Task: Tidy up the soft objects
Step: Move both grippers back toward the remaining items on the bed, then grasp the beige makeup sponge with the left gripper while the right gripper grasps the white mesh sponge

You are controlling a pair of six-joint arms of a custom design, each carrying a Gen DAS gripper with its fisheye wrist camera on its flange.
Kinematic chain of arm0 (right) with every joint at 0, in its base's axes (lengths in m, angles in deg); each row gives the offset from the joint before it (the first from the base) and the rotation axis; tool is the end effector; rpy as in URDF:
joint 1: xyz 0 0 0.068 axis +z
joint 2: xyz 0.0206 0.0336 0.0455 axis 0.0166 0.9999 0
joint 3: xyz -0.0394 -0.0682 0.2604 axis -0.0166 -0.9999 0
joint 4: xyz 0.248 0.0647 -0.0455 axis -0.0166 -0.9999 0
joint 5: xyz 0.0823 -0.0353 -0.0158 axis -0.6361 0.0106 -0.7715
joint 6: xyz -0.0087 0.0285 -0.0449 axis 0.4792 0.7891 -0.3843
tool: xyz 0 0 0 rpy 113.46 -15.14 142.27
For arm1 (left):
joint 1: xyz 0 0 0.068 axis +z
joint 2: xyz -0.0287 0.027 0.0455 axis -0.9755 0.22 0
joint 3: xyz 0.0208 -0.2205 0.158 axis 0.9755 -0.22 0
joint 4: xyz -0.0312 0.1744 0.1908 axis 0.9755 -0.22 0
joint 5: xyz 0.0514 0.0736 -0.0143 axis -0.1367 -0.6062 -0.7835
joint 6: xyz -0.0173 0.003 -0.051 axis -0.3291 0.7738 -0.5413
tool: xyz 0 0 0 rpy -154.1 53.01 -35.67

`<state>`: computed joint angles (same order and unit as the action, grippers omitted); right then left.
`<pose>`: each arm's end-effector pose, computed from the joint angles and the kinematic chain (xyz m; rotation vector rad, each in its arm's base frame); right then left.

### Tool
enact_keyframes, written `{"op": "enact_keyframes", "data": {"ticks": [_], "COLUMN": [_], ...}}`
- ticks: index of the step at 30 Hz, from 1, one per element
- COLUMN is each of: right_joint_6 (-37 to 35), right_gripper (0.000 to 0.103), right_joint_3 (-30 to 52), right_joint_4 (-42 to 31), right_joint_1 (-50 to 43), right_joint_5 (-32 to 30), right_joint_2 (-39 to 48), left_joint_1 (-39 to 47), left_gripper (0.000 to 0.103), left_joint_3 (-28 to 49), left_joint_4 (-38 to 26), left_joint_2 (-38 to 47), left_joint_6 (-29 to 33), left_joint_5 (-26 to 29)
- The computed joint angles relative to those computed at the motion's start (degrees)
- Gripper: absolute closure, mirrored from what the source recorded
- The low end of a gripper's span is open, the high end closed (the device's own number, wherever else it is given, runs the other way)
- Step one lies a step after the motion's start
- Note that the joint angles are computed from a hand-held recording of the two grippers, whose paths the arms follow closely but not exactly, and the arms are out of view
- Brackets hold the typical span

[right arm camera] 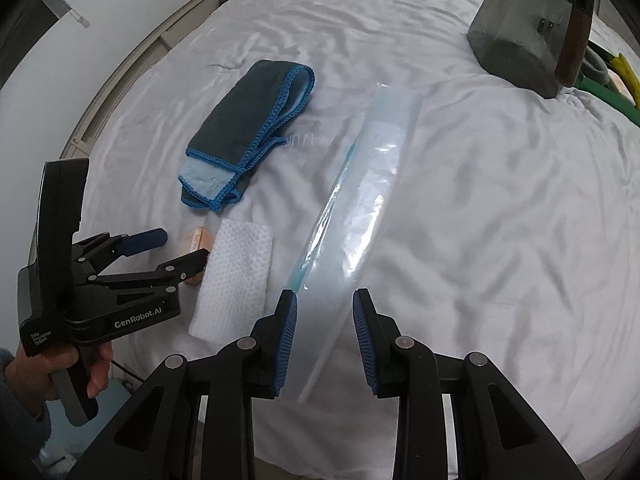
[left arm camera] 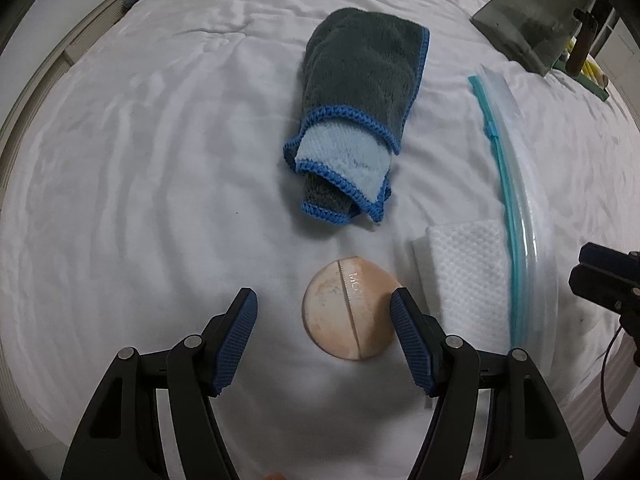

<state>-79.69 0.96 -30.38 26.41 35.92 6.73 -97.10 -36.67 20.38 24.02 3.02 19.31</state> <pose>0.2488 0.1299 0.2019 -0.8536 2.7771 0.4861 0.1523 -0.0482 0.1876 -0.4429 2.8500 0.0907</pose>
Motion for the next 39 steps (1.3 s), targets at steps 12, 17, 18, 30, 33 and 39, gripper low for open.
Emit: {"op": "enact_keyframes", "data": {"ticks": [12, 17, 18, 30, 33, 39], "right_joint_6": [3.6, 5.8, 6.1, 9.6, 10.5, 12.0], "right_gripper": [0.073, 0.070, 0.070, 0.063, 0.060, 0.055], "right_joint_3": [-0.7, -1.3, -1.3, -1.5, -1.2, -0.7], "right_joint_4": [4.0, 6.4, 6.8, 10.8, 11.4, 13.4], "right_joint_1": [4.9, 6.6, 6.8, 10.4, 10.9, 12.7], "right_joint_5": [-2.6, -3.5, -3.6, -3.3, -3.0, -2.5], "right_joint_2": [1.7, 2.9, 3.2, 6.7, 8.6, 12.4], "left_joint_1": [-0.2, 2.4, 2.5, 5.3, 7.7, 13.3], "left_gripper": [0.048, 0.066, 0.070, 0.086, 0.087, 0.087], "left_joint_3": [-2.2, -3.1, -3.1, -2.2, -2.5, -3.6], "left_joint_4": [4.5, 5.3, 5.2, 1.6, 0.9, 0.4], "left_joint_2": [1.4, 0.2, 0.0, -3.2, -4.7, -7.1], "left_joint_6": [3.1, 7.2, 7.6, 10.6, 12.1, 14.5], "left_joint_5": [2.1, 4.4, 4.7, 6.2, 7.6, 12.7]}}
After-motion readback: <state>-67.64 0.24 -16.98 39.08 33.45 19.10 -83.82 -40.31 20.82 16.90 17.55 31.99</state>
